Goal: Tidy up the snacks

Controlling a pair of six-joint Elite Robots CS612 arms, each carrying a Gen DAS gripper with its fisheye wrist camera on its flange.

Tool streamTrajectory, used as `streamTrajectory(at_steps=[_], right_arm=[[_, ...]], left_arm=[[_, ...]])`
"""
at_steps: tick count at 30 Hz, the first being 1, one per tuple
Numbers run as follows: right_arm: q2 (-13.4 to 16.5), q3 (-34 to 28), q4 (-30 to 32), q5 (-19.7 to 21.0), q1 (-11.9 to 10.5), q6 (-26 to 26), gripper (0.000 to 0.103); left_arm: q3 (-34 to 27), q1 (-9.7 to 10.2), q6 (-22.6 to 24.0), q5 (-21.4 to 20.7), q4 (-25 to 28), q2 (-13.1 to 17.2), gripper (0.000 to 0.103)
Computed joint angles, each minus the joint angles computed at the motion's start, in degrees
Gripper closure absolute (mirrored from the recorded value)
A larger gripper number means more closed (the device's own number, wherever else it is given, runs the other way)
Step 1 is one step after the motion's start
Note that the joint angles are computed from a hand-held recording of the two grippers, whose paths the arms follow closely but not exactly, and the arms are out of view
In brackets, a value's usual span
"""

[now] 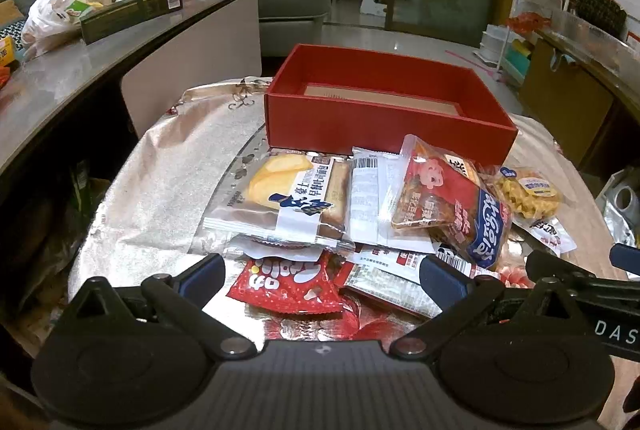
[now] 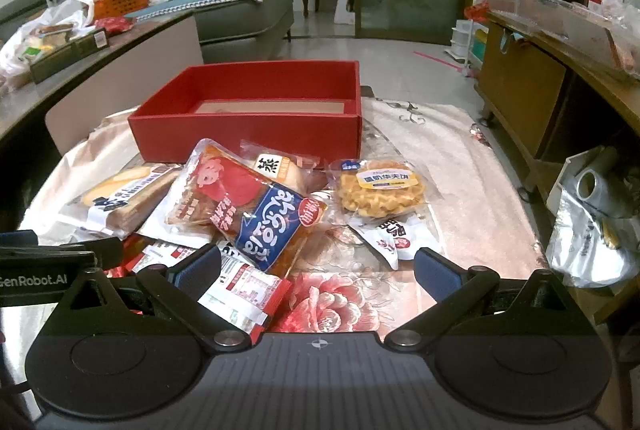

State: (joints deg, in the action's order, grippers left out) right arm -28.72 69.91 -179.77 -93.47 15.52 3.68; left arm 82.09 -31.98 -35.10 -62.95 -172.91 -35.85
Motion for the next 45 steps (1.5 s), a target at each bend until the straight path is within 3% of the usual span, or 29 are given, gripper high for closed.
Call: streamTrajectory(at_steps=[45], right_arm=[[-0.02,-0.43,3.23,0.42,-0.03,0.31,0.000]], left_arm=[[-0.50,-0.55,1.32,2.67,2.63,0.03,0.004]])
